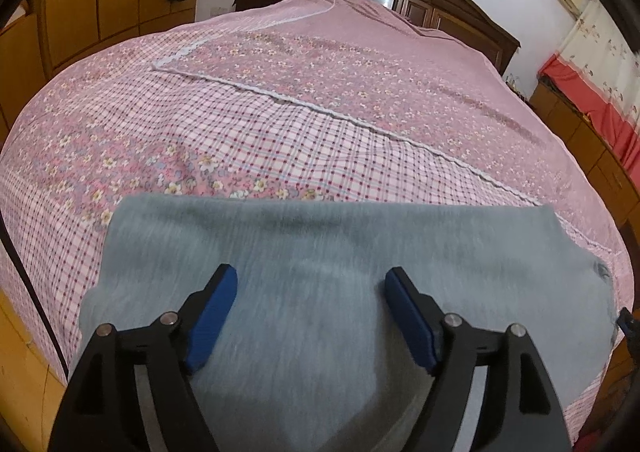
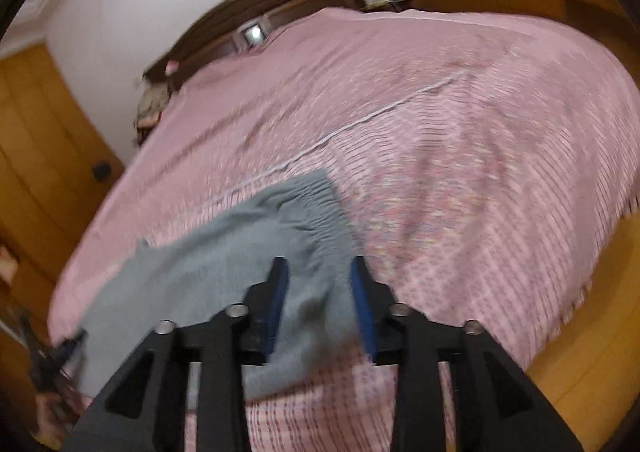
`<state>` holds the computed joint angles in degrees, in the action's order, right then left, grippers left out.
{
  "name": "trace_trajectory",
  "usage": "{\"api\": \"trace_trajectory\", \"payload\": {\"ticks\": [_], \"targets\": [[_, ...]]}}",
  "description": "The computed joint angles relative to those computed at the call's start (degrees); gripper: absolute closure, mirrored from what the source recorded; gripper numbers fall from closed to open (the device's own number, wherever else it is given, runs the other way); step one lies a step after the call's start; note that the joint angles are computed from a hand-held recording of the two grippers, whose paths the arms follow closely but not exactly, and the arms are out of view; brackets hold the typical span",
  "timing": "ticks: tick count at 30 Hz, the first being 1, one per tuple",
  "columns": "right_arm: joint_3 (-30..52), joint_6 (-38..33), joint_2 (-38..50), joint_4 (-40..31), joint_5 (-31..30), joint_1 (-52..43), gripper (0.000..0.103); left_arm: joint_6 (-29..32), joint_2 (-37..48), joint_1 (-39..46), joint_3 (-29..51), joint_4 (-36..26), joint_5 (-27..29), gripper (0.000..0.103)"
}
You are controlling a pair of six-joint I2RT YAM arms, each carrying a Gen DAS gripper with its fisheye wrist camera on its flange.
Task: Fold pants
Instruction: 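Grasp the elastic waistband of the sweatpants with the right tool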
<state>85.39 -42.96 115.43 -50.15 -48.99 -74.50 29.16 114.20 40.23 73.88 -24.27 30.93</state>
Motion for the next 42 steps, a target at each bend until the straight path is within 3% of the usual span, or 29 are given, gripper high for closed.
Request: {"api": "trace_trajectory", "payload": {"ticks": [9,16,21,25,30,38,42], "targets": [[8.5,-8.3,11.3,-16.5,-2.4,-2.5,0.062,-1.8,-2.2,-1.3,-4.6,5.3,-2.8,0.017],[5.4,-2.5,10.9,-10.3,-4.6,0.5,0.062,-1.9,-2.1,-1.6,-5.2,6.5,-3.1,0.015],[-3.5,0.1,1.0,0.2,-7.0,1.1,0.062,-1.9,-2.3,-1.5,-5.4,6.5,-3.1,0.015],[-8.7,0.9,-3.5,7.6,-4.1,3.7,0.062,-2.0,-2.4,-1.6,-5.5,6.7,-3.0,0.015],[-7.6,5.5,0.9,8.6,-1.4,7.1,0.062,-2.1,-2.6,-1.6,-6.0,7.0,-2.7,0.015],[-2.4,6.0,6.7,3.0,-6.3,5.6,0.062,-2.2,-3.3,-1.3,-7.4,8.5,-2.1,0.014],[-2.9,5.2,7.3,3.9,-6.1,5.7,0.062,-2.7,-4.0,-1.6,-8.5,9.6,-2.7,0.014]]}}
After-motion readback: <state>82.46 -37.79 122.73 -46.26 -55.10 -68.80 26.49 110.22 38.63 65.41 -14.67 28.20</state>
